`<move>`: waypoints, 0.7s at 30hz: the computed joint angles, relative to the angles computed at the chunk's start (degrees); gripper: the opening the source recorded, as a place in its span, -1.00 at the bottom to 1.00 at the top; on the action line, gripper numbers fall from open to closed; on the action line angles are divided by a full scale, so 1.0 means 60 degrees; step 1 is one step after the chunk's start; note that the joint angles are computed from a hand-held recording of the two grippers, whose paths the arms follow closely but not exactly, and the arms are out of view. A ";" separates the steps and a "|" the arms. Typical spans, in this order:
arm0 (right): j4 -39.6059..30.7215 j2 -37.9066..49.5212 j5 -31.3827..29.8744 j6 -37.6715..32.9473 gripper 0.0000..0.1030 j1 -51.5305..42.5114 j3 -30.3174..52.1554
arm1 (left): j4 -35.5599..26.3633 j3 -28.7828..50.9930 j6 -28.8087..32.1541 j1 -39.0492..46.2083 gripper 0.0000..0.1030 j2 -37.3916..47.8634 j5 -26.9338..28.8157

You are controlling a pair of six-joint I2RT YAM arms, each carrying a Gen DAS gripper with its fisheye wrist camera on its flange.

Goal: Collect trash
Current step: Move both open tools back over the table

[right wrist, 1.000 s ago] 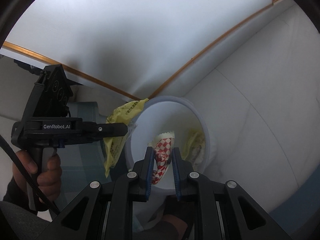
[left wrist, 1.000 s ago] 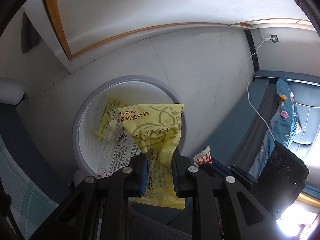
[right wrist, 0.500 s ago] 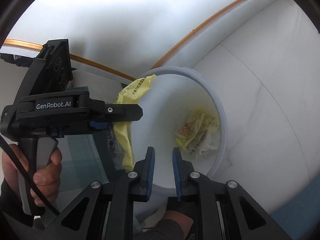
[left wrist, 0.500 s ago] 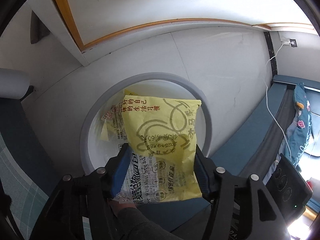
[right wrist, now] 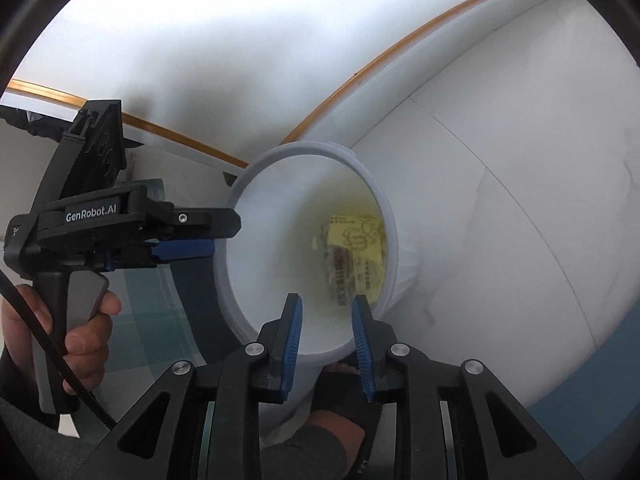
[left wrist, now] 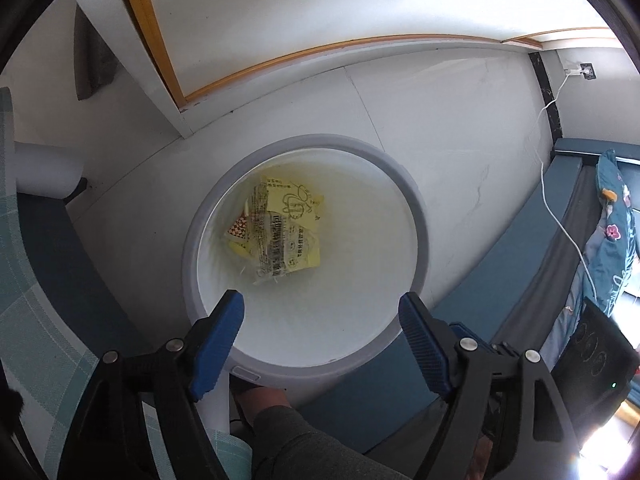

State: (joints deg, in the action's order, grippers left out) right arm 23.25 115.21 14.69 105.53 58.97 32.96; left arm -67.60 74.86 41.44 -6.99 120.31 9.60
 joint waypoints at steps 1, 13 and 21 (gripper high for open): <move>-0.0202 -0.0188 0.0057 0.0031 -0.48 -0.0002 -0.0022 | 0.0010 -0.0050 0.0075 0.0064 0.49 -0.0206 -0.0015; -0.5497 -0.4539 0.2383 0.0220 -0.34 0.0697 0.0297 | -0.0954 0.0634 0.1526 0.2229 0.50 -0.3314 0.1442; -1.0301 -0.5648 0.4214 0.1095 -0.09 0.1690 0.2883 | -0.2915 0.2561 0.2962 0.4488 0.50 -0.3836 0.3333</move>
